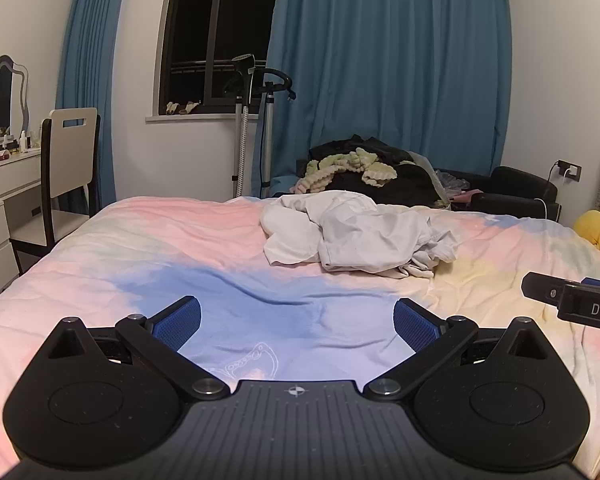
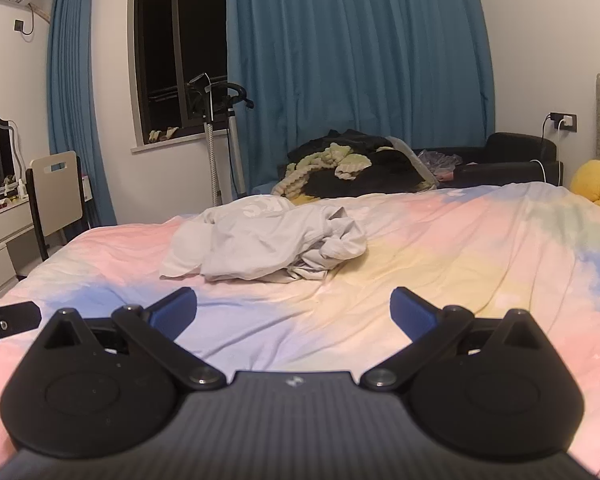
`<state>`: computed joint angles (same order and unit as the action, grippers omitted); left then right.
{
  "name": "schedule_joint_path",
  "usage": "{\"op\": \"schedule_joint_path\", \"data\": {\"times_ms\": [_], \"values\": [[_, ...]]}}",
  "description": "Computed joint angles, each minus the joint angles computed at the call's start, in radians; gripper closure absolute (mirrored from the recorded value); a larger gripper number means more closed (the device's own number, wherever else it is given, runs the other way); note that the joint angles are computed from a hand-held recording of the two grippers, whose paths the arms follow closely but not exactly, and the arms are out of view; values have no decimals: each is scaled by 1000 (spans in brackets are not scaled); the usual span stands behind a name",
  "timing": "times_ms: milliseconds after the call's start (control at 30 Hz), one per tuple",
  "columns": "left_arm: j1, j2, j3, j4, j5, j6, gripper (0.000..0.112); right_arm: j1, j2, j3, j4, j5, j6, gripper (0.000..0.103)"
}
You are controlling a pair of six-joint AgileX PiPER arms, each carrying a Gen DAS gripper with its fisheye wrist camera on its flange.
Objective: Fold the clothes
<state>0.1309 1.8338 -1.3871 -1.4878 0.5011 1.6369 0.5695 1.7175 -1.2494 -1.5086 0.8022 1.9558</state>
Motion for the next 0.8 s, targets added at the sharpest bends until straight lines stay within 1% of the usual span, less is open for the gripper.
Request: {"op": "schedule_joint_path", "data": {"times_ms": [33,100,233,300,367,433,567,667,733,800], "values": [[2,-1,4,-7,2,8,9,0,0,-1,0,0,1,0],[-10,14,-29,27,-9,-32,9,-1,0,-1,0,1,3,0],[-22,19,-31,21,-31,-8,9,-7,5,-11,-5,-3,0,0],[-31,23,-39,43,-40,-14,9,-27,16,-36,-9,-19,-8,0],[-46,35,-61,75,-37,-22,9,-66,32,-81,3,-61,-38,0],[-69,49,-79,105,-58,-19,9,-108,55,-146,24,-88,-82,0],[-134,104,-162,267,-123,-117,9,-182,97,-258,48,-117,-151,0],[-193,180,-266,383,-160,-197,9,-234,109,-285,65,-145,-167,0],[-235,250,-365,487,-174,-282,9,-265,96,-254,59,-176,-133,0],[-282,349,-503,622,-180,-391,9,-287,89,-228,67,-185,-125,0]]}}
